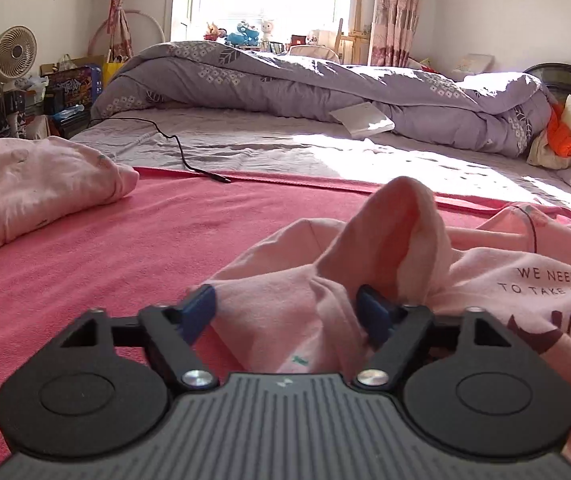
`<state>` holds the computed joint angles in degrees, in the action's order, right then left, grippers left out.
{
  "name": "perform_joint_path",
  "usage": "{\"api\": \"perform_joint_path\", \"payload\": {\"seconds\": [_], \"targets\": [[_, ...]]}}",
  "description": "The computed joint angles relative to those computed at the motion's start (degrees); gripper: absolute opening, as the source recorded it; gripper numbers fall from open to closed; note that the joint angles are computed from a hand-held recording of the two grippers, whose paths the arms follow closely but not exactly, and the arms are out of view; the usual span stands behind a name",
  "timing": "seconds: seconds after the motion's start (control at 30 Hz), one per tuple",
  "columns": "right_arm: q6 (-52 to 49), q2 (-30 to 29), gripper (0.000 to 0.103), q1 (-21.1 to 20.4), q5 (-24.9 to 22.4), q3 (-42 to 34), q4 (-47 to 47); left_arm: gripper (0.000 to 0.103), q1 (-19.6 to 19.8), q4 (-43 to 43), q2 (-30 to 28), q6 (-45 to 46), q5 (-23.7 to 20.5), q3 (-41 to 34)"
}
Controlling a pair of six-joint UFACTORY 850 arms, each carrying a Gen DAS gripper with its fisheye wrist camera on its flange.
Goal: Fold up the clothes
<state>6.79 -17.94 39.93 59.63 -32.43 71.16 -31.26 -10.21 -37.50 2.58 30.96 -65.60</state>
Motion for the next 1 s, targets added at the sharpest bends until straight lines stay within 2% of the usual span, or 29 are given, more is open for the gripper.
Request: {"api": "perform_joint_path", "payload": {"seconds": [0.03,0.07,0.23,0.33,0.4,0.43,0.53,0.57,0.63,0.67,0.7,0.73,0.77,0.9,0.93,0.97,1.0], "targets": [[-0.34,-0.88,0.009,-0.26,-1.27,-0.48,-0.14,0.018,-0.7,-2.16,-0.51,2.01,-0.44,-0.71],[-0.69,-1.71,0.009,-0.52,-2.52,-0.95,-0.29,0.006,-1.09,-6.71,-0.51,5.55,0.99,-0.75],[-2.21,-2.71,0.009,-0.45,-3.59,-1.47,-0.2,0.006,0.69,-22.88,2.21,15.58,17.42,-0.15],[0.59,-2.27,0.013,-1.3,-4.28,-0.79,-4.48,0.005,3.19,-30.12,3.43,18.64,24.29,-2.11],[1.36,-2.46,0.013,-1.7,-5.18,-0.96,-6.53,0.004,3.74,-38.39,1.98,27.62,27.09,-5.54],[0.09,-3.11,0.013,-1.72,-6.02,-1.86,-5.86,0.004,4.49,-40.35,1.54,30.34,25.42,-6.78],[-2.68,-4.31,0.016,-1.76,-8.84,-3.43,-5.08,0.006,7.93,-39.97,2.11,30.88,10.64,-7.08],[-1.74,-4.28,0.019,-1.44,-8.65,-3.03,-5.75,0.007,8.51,-38.29,2.5,29.21,8.01,-6.1],[1.28,-3.48,0.028,-0.46,-7.61,-1.29,-7.39,0.009,8.81,-33.5,3.73,25.57,6.65,-2.03],[3.02,-2.81,0.033,0.16,-6.86,-0.03,-8.36,0.014,8.92,-28.83,5.07,22.09,6.66,1.36],[4.52,-2.0,0.035,1.05,-5.8,1.38,-9.08,0.023,8.96,-25.17,6.04,19.4,6.89,3.71],[6.37,-0.91,0.038,2.85,-3.76,3.48,-9.77,0.043,8.89,-20.45,7.32,15.92,7.76,6.72],[7.71,0.03,0.044,4.64,-1.87,5.39,-10.71,0.05,8.82,-15.83,8.56,12.65,8.87,9.7],[7.97,4.8,0.049,14.55,3.95,11.85,-15.01,0.052,7.72,-1.9,13.59,4.69,11.55,18.98],[7.68,5.95,0.056,16.53,4.57,13.07,-18.18,0.055,7.38,1.38,14.62,2.75,11.8,20.73],[7.6,6.73,0.068,18.04,4.78,13.7,-21.68,0.058,7.02,4.6,15.61,0.89,12.1,22.42],[7.14,7.32,0.073,19.56,4.71,13.97,-24.36,0.06,6.68,8.19,16.37,-0.97,11.79,23.63]]}}
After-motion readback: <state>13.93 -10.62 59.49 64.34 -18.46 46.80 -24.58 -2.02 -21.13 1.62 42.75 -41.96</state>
